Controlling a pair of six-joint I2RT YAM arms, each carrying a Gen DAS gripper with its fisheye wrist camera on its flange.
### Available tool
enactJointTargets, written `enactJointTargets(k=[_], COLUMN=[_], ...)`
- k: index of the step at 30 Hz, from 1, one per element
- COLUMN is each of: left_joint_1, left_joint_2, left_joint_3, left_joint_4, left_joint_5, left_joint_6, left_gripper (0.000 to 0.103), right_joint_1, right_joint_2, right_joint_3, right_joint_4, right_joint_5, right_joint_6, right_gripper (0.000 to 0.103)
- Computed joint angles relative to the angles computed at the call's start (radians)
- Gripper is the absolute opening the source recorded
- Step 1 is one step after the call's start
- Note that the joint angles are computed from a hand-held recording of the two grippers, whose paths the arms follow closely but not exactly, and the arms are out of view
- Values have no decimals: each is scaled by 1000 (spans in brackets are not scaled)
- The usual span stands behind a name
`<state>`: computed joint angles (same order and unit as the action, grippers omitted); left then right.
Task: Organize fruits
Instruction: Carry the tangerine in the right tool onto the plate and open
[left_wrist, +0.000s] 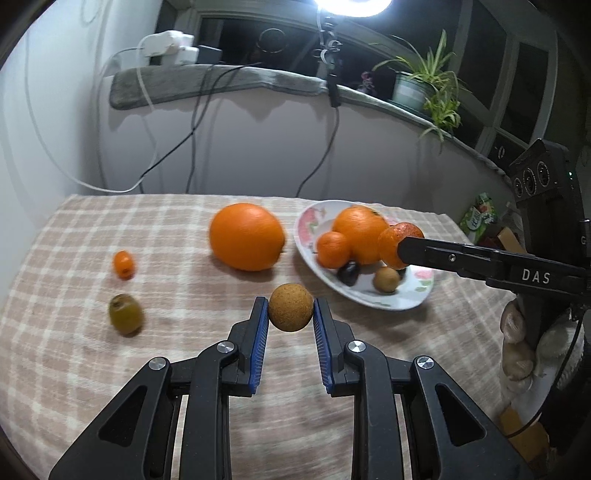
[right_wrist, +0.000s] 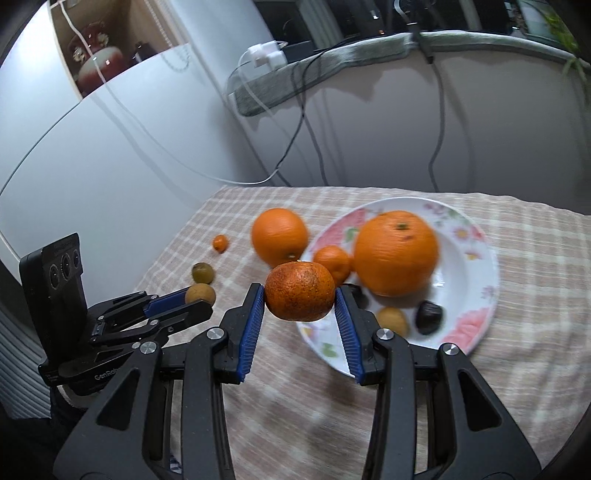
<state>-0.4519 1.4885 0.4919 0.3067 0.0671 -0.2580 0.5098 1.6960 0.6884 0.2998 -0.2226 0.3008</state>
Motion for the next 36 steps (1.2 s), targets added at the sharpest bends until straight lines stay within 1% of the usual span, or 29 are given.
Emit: enactJointTargets(k=[7, 16, 20, 23, 36], left_joint_1=[-74, -133, -155, -172, -199], left_joint_2=[58, 123, 155, 174, 236], left_joint_3=[60, 123, 156, 184, 249], left_joint_4=[0, -10, -19, -50, -73], left_joint_5=[-17, -33, -37, -57, -62], left_joint_6=[-13, -23, -25, -23, -22], left_gripper=[23, 23, 23, 23, 23], right_joint_1=[-85, -175, -198, -214, -232], right_joint_2=[-52, -62, -52, -37, 13], right_joint_3=[-63, -99, -96, -89, -52], right_joint_4=[7, 17, 19, 21, 19], right_joint_5=[-16, -35, -37, -33, -7], right_joint_6=[-14, -51, -61, -61, -89], right_gripper=[41, 41, 41, 41, 41])
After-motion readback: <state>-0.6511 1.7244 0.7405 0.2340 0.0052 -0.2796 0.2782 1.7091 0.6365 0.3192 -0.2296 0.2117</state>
